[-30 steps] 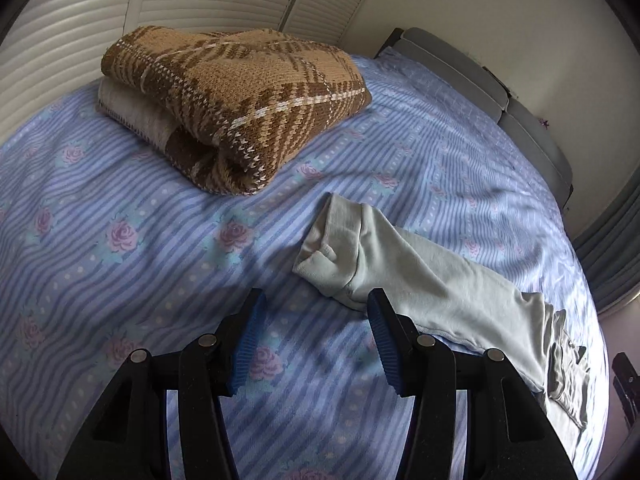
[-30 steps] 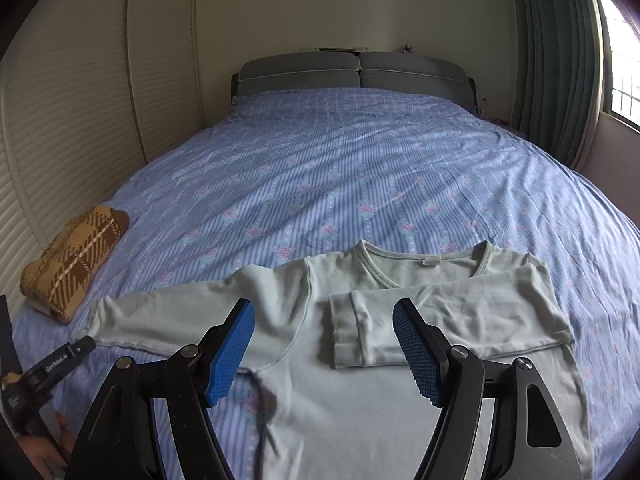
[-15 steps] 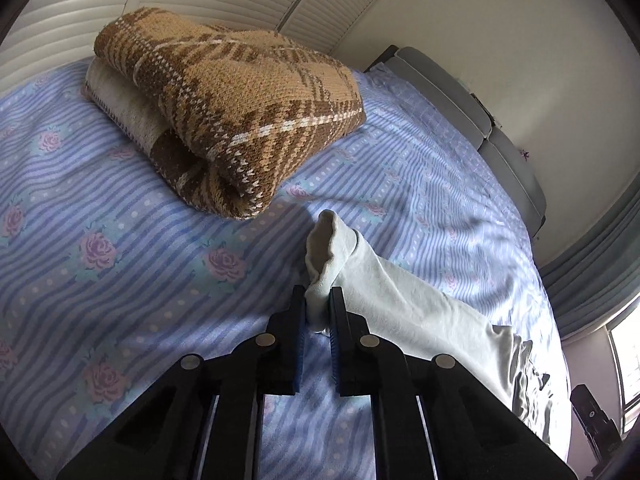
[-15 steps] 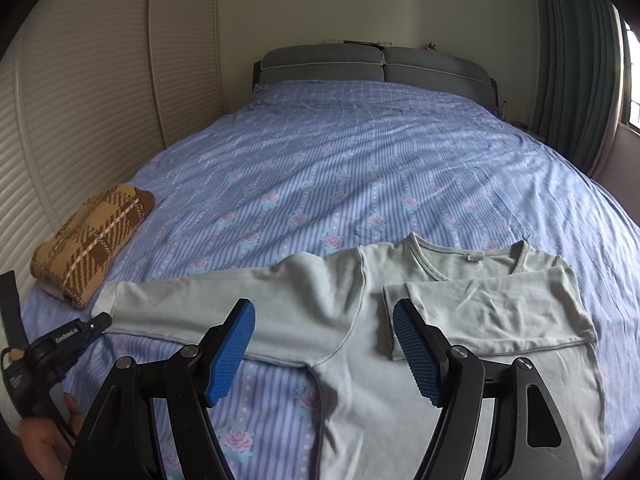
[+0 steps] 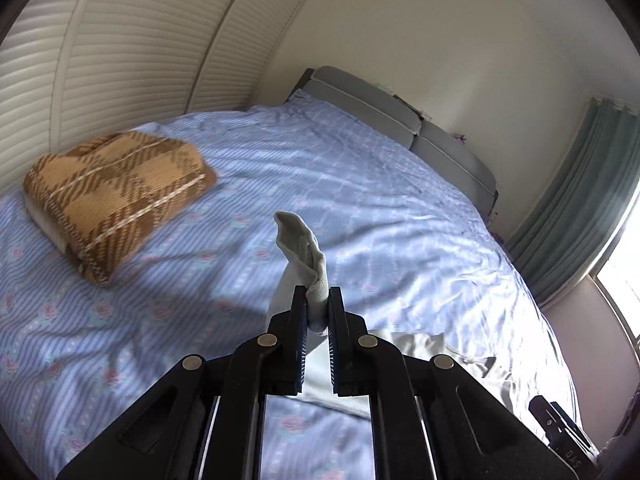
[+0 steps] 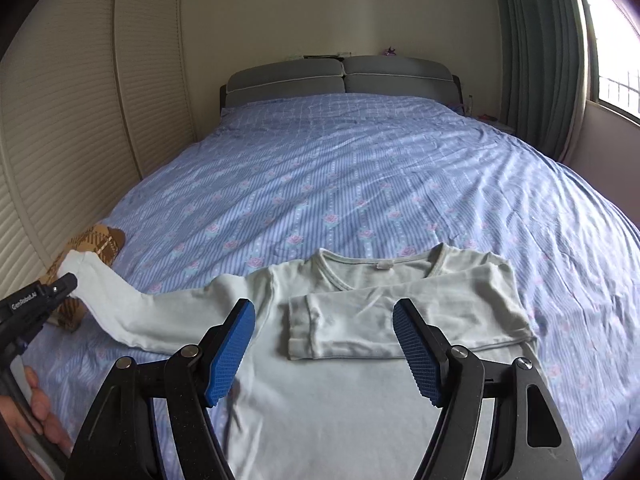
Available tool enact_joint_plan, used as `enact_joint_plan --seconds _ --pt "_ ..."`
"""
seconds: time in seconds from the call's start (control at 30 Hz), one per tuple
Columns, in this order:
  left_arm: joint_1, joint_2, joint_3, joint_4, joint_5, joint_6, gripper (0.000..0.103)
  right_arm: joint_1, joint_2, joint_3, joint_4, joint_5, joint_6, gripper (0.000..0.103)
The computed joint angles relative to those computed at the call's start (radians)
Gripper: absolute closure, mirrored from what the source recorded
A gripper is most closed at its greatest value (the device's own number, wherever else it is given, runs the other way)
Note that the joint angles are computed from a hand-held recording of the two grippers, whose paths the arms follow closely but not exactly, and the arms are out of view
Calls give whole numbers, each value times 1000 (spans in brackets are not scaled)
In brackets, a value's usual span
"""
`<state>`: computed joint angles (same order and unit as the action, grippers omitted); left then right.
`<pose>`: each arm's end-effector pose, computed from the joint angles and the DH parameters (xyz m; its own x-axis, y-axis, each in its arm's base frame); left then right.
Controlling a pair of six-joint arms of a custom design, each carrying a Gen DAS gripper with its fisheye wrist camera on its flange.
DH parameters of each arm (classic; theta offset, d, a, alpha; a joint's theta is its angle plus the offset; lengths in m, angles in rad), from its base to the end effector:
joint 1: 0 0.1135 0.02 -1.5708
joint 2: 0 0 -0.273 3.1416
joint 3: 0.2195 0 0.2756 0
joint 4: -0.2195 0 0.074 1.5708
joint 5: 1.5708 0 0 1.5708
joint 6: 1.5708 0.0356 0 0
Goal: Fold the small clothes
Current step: 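Lift the sleeve with the left gripper, lay it across the shirt, release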
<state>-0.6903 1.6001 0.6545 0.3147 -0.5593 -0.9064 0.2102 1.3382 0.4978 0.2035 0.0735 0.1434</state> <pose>0.2574 -0.1881 0.1419 -0.4453 -0.4977 -0.7443 -0.2290 0.8669 -0.4428 0.2639 0.0536 0.1537 -0.5971 0.0183 -0.8019 -0.0657 0.9953 0.0717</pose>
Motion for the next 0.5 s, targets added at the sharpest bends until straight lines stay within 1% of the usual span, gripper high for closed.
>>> enact_joint_plan --seconds 0.13,0.23,0.37,0.5 --pt "-84 111 230 -87 -39 48 92 -223 -69 -15 -46 -155 -67 31" --pt "-135 224 410 -135 -47 76 92 -399 -69 -3 -66 -269 -131 31" --pt "-190 406 666 -209 -30 113 92 -617 -8 44 -80 -404 -205 31" --pt "-240 610 926 -291 -12 141 92 -769 96 108 -79 -488 -249 31"
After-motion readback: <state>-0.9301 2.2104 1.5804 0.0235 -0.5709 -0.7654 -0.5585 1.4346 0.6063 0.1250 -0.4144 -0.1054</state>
